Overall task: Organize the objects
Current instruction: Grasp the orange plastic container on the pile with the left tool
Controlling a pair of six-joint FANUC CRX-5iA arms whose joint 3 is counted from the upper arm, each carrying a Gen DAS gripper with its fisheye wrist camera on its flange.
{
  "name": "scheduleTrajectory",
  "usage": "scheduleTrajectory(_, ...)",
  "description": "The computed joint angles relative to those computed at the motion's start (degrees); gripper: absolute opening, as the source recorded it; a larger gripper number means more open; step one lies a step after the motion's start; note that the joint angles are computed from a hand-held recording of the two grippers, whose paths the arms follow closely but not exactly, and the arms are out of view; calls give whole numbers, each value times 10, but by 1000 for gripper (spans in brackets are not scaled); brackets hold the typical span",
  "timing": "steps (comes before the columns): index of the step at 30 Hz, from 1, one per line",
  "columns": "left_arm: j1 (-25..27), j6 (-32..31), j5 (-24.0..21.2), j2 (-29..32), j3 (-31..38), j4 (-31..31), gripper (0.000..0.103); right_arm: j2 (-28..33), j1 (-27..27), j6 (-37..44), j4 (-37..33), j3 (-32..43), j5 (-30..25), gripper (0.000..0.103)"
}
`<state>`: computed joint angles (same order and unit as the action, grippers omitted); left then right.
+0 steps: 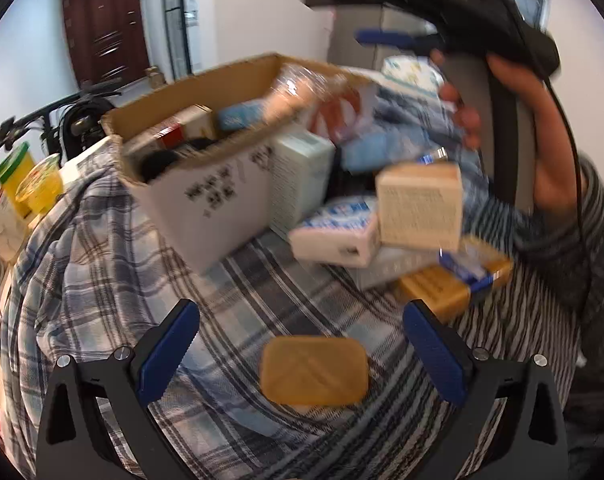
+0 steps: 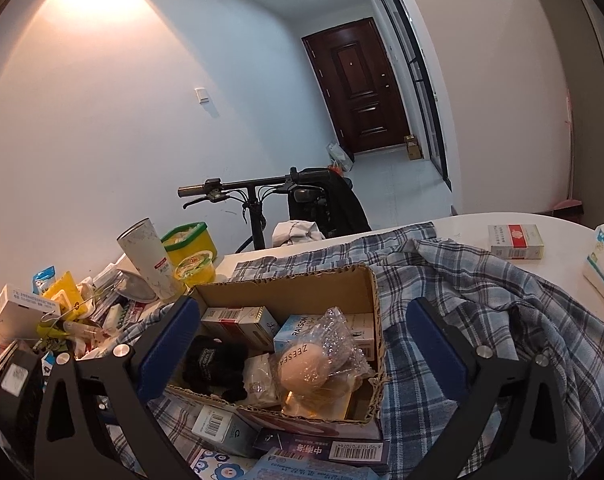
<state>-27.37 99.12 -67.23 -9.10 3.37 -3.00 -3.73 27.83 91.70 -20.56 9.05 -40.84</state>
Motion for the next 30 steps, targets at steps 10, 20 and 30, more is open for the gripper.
scheduleTrajectory(10, -18, -12, -33, 13, 12, -18, 103, 1, 6, -1, 10, -1, -2, 103)
scheduleTrajectory(20, -23, -18, -63, 45, 24, -11, 79, 1, 11, -7, 18, -3, 0, 103)
scheduleTrajectory(30, -38, -1, -59, 48, 30, -34, 63, 0, 12, -7, 22, -6, 4, 103)
